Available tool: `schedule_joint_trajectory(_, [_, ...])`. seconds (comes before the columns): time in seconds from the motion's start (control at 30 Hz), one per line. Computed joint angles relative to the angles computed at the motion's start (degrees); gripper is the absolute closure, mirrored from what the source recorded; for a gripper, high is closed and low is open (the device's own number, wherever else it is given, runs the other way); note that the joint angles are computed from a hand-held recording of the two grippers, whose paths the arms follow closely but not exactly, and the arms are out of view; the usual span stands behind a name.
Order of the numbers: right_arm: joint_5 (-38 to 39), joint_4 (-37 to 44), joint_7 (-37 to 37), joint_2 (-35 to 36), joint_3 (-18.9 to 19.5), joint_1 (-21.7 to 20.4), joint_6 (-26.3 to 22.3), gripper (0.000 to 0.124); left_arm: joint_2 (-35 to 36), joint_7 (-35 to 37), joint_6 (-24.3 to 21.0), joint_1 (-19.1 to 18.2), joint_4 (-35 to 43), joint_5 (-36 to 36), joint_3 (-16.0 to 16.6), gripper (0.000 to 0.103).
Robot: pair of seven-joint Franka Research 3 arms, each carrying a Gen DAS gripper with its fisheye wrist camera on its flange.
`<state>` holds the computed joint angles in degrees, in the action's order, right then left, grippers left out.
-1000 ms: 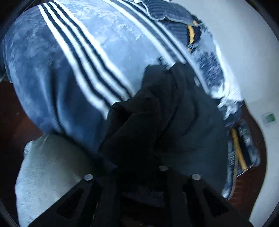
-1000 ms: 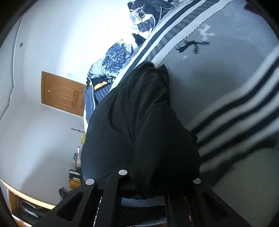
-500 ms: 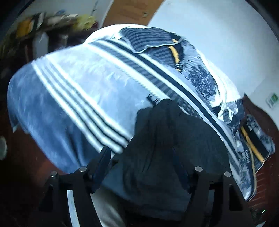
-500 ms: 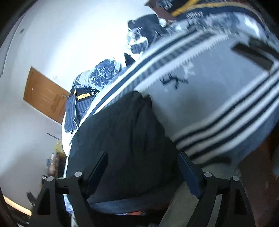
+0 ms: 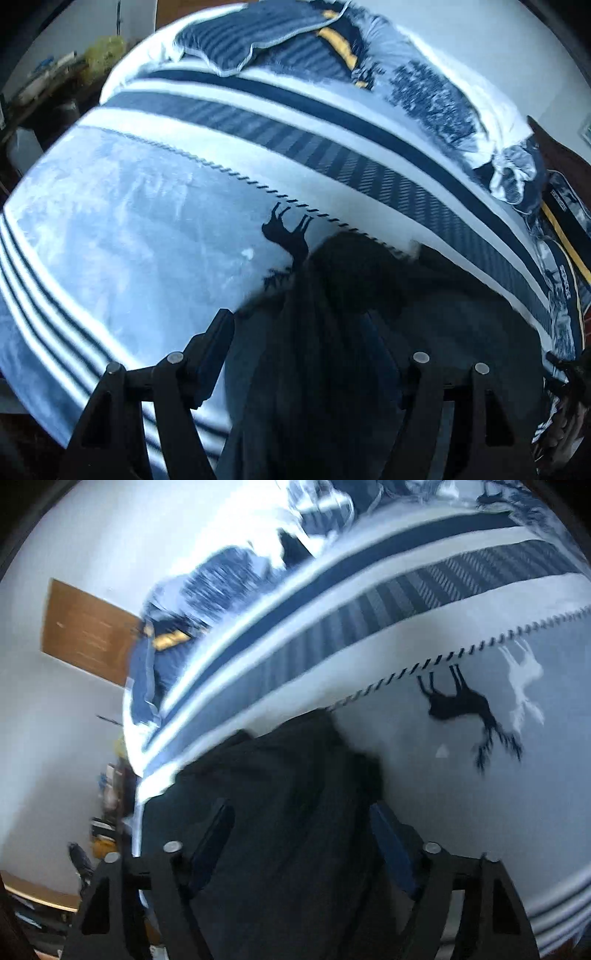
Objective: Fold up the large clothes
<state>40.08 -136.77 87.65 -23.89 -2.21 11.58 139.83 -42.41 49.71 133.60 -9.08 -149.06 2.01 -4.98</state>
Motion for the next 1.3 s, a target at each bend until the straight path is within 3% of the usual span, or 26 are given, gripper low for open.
schedule_joint_trajectory(0.07, [2.21,4.04,-0.83,5.98,-1.47,0.43,-1.53,0.066,3.97,0.26,2.42,-0.09,0.85,-1.24,1.03,0.035])
schedule_joint_trajectory(0.1, [4.4,5.26,-1.8,8.21,-2.07,0.6,-2.45,0.073,6.06,1.36,3.03,-0.49,1.53,-1.85,1.62,0.051])
schedule_joint_trajectory(0.13, [5.19,6.04,-2.2,9.57,-1.91,0.38,-3.06,0.075,6.96,2.68,3.16,-1.19,1.86,-3.03,2.31,0.075])
schedule_joint_trajectory(0.2, [4.24,7.6,-2.95,11.34,-0.71,-0.02,-3.82,0.082,6.96,5.89,5.39,-3.4,1.2,-7.46,4.14,0.1])
schedule_joint_trajectory(0.23, [2.34,8.05,-2.99,11.59,0.3,-0.18,-3.25,0.103,5.71,5.91,6.84,-3.03,0.35,-7.62,3.45,0.1])
schedule_joint_trajectory(0.3, [-0.54,8.32,-2.11,10.28,1.62,-0.21,-2.76,0.121,1.46,5.41,9.84,-1.88,-1.49,-6.27,2.12,0.102])
schedule_joint_trajectory(0.4, [-7.85,7.02,1.84,5.53,4.15,-1.23,3.12,0.122,-2.12,3.42,12.34,0.49,-1.98,-3.77,0.79,0.102])
schedule_joint_trajectory(0.5, [-8.31,8.31,2.97,5.06,3.43,-0.53,6.15,0.123,-0.36,2.23,14.06,1.81,-0.28,-1.4,0.56,0.103])
schedule_joint_trajectory(0.53, [-10.2,9.2,3.93,5.71,3.99,-0.75,6.61,0.123,1.43,1.07,13.45,3.43,1.02,0.67,-0.99,0.103])
schedule_joint_trajectory(0.67, [-21.12,13.4,11.95,11.5,6.62,-2.46,5.68,0.123,9.14,-0.74,10.99,5.68,4.57,6.46,-3.5,0.103])
schedule_joint_trajectory(0.77, [-24.86,13.96,15.85,15.3,6.36,-2.07,4.08,0.123,13.83,-2.96,8.53,6.21,5.77,10.61,-5.58,0.103])
schedule_joint_trajectory(0.87, [-25.76,13.07,16.96,16.81,6.1,-0.8,4.92,0.123,15.01,-5.06,8.91,6.02,5.18,13.73,-6.21,0.102])
schedule_joint_trajectory(0.97, [-27.77,12.65,18.17,18.29,6.03,-0.16,6.73,0.123,15.92,-6.02,9.41,5.45,4.38,14.48,-5.31,0.102])
schedule_joint_trajectory(1.07, [-25.27,12.26,17.9,19.22,5.22,0.32,8.04,0.123,17.2,-6.24,4.73,4.69,5.47,11.91,-3.63,0.102])
schedule_joint_trajectory(1.17, [-26.56,11.38,19.67,17.15,4.67,-0.39,6.61,0.122,10.97,-9.43,6.02,6.07,2.61,11.58,-2.91,0.102])
schedule_joint_trajectory(1.2, [-29.87,10.6,22.89,15.16,5.0,-1.2,6.0,0.121,7.4,-10.75,6.99,6.69,1.08,12.45,-3.14,0.101])
schedule_joint_trajectory(1.27, [-38.06,8.27,29.49,9.66,6.84,-3.24,7.0,0.12,2.49,-13.46,3.89,8.29,1.17,15.53,-5.68,0.088])
schedule_joint_trajectory(1.3, [-41.04,7.52,31.55,7.31,7.91,-4.15,7.13,0.116,-0.44,-14.86,1.46,8.66,1.98,17.67,-7.79,0.062])
